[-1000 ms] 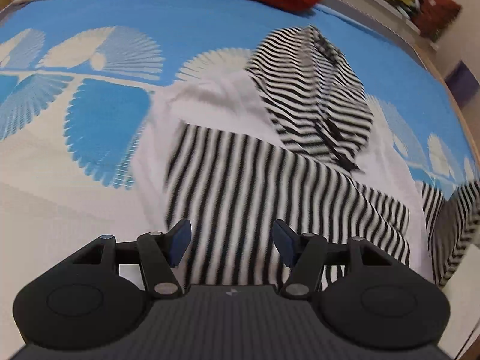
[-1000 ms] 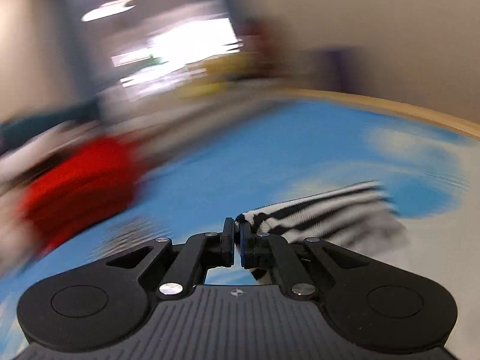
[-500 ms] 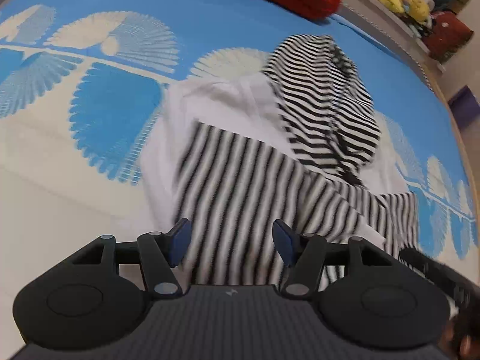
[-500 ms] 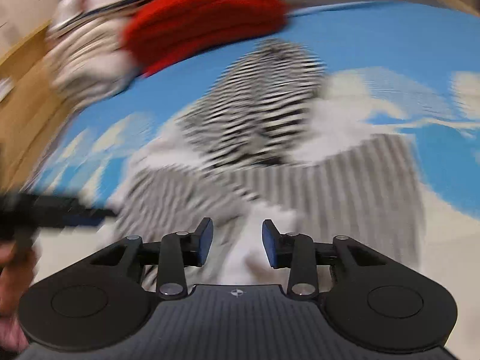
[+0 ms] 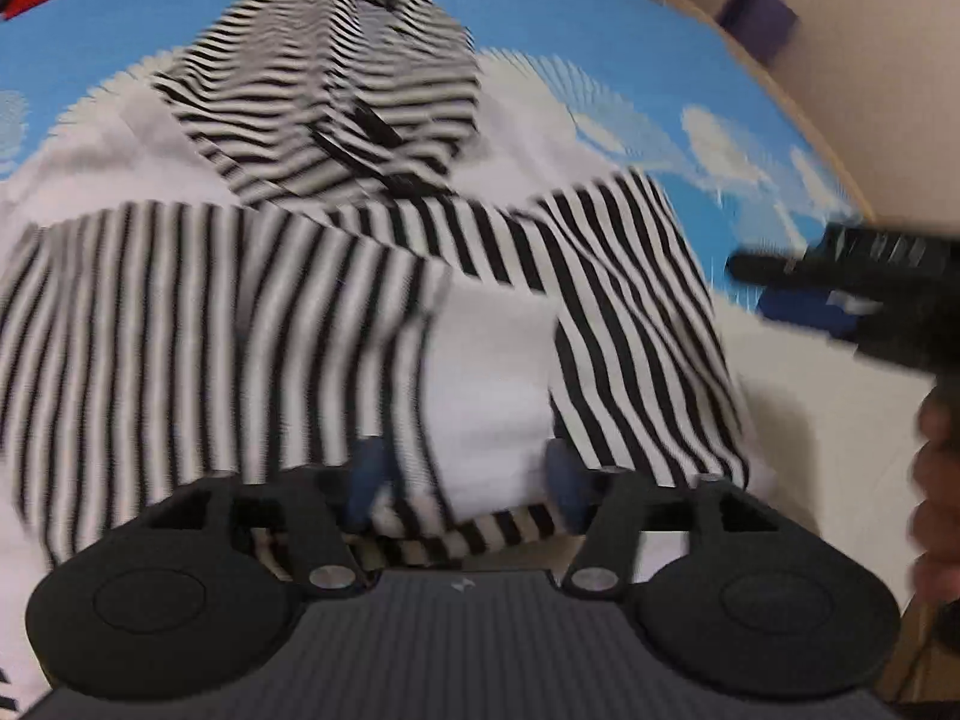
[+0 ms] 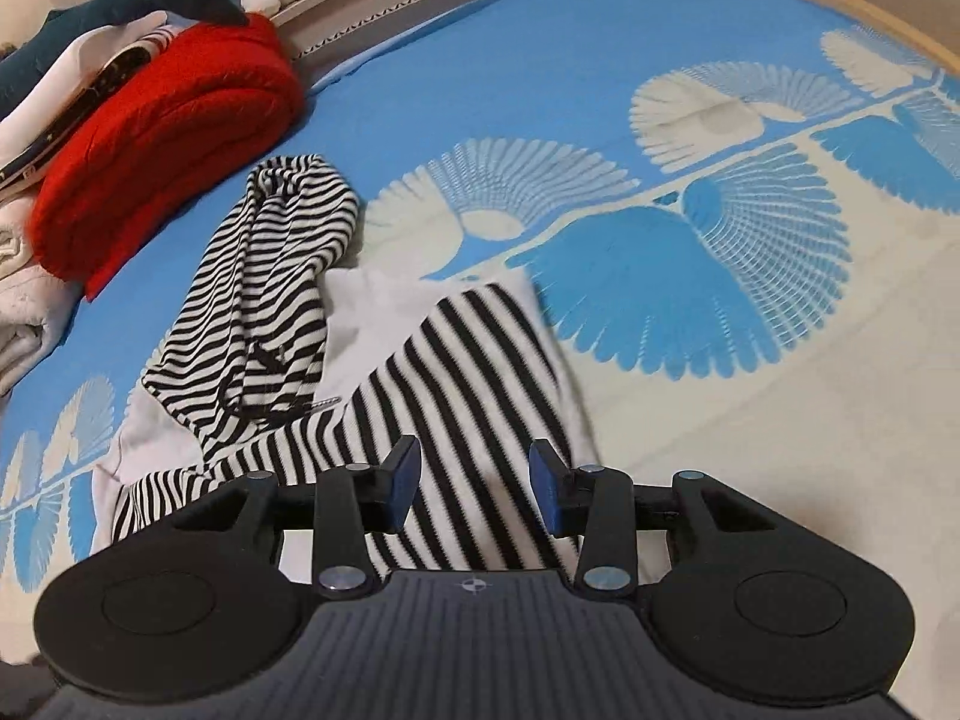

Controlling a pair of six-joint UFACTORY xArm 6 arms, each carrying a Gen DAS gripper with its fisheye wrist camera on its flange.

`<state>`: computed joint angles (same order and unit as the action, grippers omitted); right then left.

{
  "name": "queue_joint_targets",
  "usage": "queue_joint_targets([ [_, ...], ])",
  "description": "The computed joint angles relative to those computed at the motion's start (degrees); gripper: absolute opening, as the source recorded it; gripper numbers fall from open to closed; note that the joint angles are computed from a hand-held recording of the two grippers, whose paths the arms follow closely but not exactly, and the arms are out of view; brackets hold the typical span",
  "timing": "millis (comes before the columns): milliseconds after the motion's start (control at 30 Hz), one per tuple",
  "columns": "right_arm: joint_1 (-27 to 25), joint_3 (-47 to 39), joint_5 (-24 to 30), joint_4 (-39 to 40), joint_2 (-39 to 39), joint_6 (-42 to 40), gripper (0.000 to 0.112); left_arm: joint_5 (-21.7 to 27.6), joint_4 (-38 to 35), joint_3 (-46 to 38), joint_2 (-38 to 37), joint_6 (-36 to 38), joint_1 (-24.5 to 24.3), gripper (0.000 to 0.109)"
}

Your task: Fold small clothes

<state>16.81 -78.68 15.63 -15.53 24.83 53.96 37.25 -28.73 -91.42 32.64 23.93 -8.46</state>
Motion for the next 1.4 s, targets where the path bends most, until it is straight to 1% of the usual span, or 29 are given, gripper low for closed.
queue_joint_targets([
  [100, -0.72, 0.96, 0.06, 0.83, -1.33, -0.03, 0.042, -3.89, 5.0, 2.14, -0.05, 0.59, -2.0, 0.082],
  [167, -0.99, 1.32, 0.11, 0.63, -1.97, 0.47, 0.042, -7.64, 9.72, 4.9, -1.01, 0.48, -3.4, 0.082],
  [233, -1.1, 1.6, 0.05, 0.86, -2.32, 0.51, 0.042, -10.83, 13.4, 7.33, -2.05, -0.8, -3.76, 0.071],
  [267, -1.1, 1.73, 0.08, 1.39, -2.52, -0.03, 0.042, -11.97, 15.81, 8.15, -2.56, -2.33, -3.72, 0.054],
  [300, -1.06, 1.81, 0.21, 1.66, -2.73, -0.27, 0.042, -12.54, 18.41, 8.55, -3.02, -4.31, -3.41, 0.028],
  [333, -1.05, 1.9, 0.34, 1.53, -2.93, -0.11, 0.042, -12.8, 21.01, 8.72, -3.52, -6.83, -2.89, 0.019],
  [400, -0.84, 2.0, 0.8, 1.55, -3.28, 0.04, 0.044, -14.29, 22.57, 9.67, -5.55, -12.67, -1.05, 0.019],
  [467, -0.41, 2.1, 0.84, 4.26, -3.38, -1.58, 0.046, -15.83, 28.94, 10.77, -7.79, -24.66, 1.07, 0.02],
  [500, -0.13, 2.09, 0.79, 6.4, -3.33, -2.83, 0.046, -17.96, 30.58, 12.32, -9.45, -30.66, 3.15, 0.021],
  [533, 0.21, 2.13, 0.7, 9.19, -3.24, -4.52, 0.046, -18.88, 32.51, 13.34, -10.71, -36.65, 4.94, 0.022],
  [567, 0.63, 2.17, 0.65, 13.06, -3.07, -6.85, 0.047, -17.78, 34.28, 13.98, -12.05, -42.65, 7.01, 0.025],
  [600, 1.02, 2.23, 0.66, 17.07, -2.89, -9.26, 0.047, -15.54, 36.64, 13.75, -12.48, -48.64, 8.26, 0.03],
  [667, 1.84, 2.54, 0.9, 27.34, -2.5, -14.54, 0.047, -11.33, 38.0, 13.04, -12.79, -55.97, 10.43, 0.031],
  [700, 2.11, 2.72, 1.42, 30.3, -2.3, -15.16, 0.047, -9.87, 39.42, 12.62, -12.82, -58.33, 11.19, 0.031],
  [733, 2.24, 2.86, 2.21, 31.02, -2.15, -14.54, 0.047, -9.62, 39.15, 12.31, -12.69, -58.47, 11.81, 0.031],
  [833, 2.37, 3.04, 4.83, 27.29, -1.61, -9.21, 0.047, -10.69, 34.02, 11.13, -11.76, -53.64, 12.92, 0.031],
  [867, 2.3, 3.09, 5.87, 25.63, -1.45, -7.07, 0.047, -11.58, 29.97, 11.01, -11.35, -49.39, 13.13, 0.031],
  [900, 2.13, 3.25, 6.6, 24.26, -1.4, -5.28, 0.047, -11.1, 27.11, 10.58, -10.99, -46.04, 13.04, 0.032],
  [933, 1.97, 3.53, 7.08, 22.84, -1.4, -3.65, 0.047, -10.03, 23.75, 10.27, -10.55, -42.37, 13.1, 0.033],
  [967, 1.86, 3.71, 7.44, 21.56, -1.31, -2.42, 0.047, -7.62, 19.53, 9.04, -9.43, -38.39, 13.26, 0.036],
  [1033, 1.74, 4.03, 7.31, 20.93, -1.14, -1.92, 0.047, -0.34, 13.96, 5.79, -6.62, -34.21, 13.96, 0.037],
  [1067, 1.83, 3.95, 7.46, 20.34, -1.13, -1.35, 0.047, 3.69, 13.55, 3.91, -4.79, -35.0, 14.45, 0.036],
  [1100, 2.03, 3.93, 7.58, 19.13, -1.27, -0.43, 0.047, 5.33, 14.88, 3.5, -4.13, -37.0, 14.71, 0.036],
  [1133, 2.25, 3.96, 7.51, 17.96, -1.47, 0.09, 0.047, 4.83, 16.94, 4.12, -4.45, -38.55, 14.68, 0.036],
  [1200, 2.68, 4.14, 6.41, 18.24, -1.8, -1.52, 0.047, 3.7, 17.96, 4.58, -5.24, -38.14, 14.35, 0.036],
  [1267, 2.91, 3.25, 6.17, 19.56, -1.0, -4.12, 0.048, 0.03, 17.42, 6.07, -6.52, -36.12, 13.72, 0.037],
  [1300, 2.82, 2.47, 7.05, 19.23, -0.34, -4.29, 0.048, -0.98, 17.4, 6.2, -6.55, -35.33, 13.38, 0.039],
  [1333, 2.68, 1.75, 8.29, 18.85, 0.3, -3.71, 0.048, -0.58, 17.52, 5.73, -6.06, -34.82, 13.17, 0.039],
  [1400, 2.32, 1.49, 9.97, 19.95, 0.69, -2.54, 0.048, 3.49, 17.24, 3.63, -4.29, -34.96, 12.84, 0.038],
])
